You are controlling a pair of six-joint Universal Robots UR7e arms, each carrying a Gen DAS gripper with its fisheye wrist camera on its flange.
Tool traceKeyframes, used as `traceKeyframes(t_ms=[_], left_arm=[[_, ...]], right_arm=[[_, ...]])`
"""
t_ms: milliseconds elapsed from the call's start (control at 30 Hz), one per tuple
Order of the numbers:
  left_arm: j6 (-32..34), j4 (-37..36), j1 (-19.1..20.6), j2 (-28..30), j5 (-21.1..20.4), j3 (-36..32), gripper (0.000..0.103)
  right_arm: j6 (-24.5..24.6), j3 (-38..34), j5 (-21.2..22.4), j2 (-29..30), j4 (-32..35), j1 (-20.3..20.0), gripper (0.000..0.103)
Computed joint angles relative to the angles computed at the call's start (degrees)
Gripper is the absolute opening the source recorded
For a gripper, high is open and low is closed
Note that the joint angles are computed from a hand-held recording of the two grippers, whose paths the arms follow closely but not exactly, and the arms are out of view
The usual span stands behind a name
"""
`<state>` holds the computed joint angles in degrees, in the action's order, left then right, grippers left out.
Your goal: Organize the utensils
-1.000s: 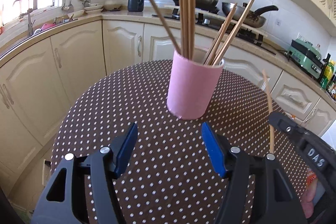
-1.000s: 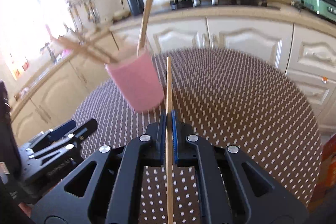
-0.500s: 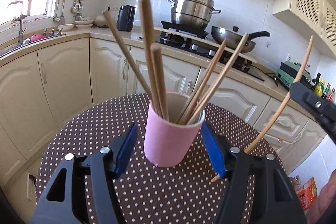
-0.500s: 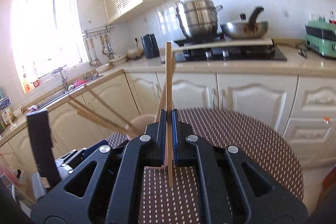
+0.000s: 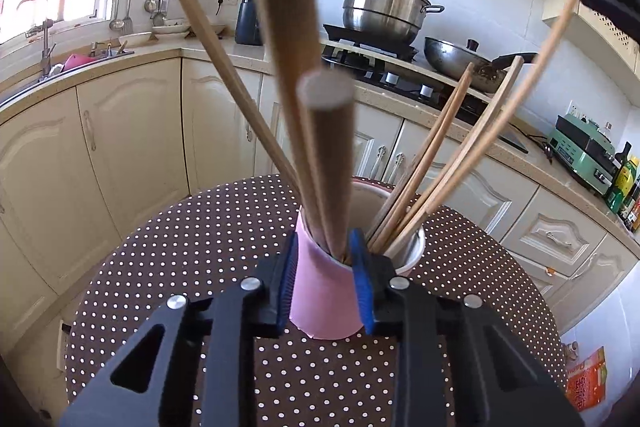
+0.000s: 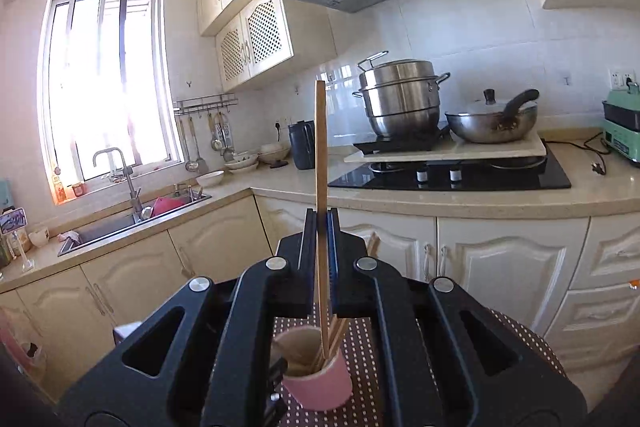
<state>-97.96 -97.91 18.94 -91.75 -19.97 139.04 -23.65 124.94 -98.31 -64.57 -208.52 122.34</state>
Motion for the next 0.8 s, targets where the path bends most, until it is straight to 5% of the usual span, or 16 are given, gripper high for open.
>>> traceKeyframes(t_ms=[367,567,633,667,700,800], left_arm=[[1.90,-1.77,0.45,0.24,0.62,0.23,0.026],[3.43,-1.02,-0.56,0.00,0.86,0.46,0.027],[2.92,0.17,-1.67,-0.37,0.48,0.59,0.027],[2.06,1.50,-2.16,-0.45,0.31,0.55,0.027],[-0.01,4.50,-2.85,-0.24,0.00,0.14,0.027],[-4.83,10.30,-4.24,0.42,-1.25,-0.68,0.027]], right_arm=[[0.83,-3.76,-2.62,6.23,13.19,-1.96,0.006],[-0.94,-0.88,-1.55,3.97,17.27,-3.21,0.010],[-1.94,0.88,-2.09,2.83,16.15,-3.43,0.024],[-1.85,1.77,-2.46,2.22,15.49,-3.58,0.050],[-1.91,2.94,-2.55,1.56,13.94,-3.87,0.064],[-3.33,5.96,-3.51,-0.21,9.80,-3.95,0.069]])
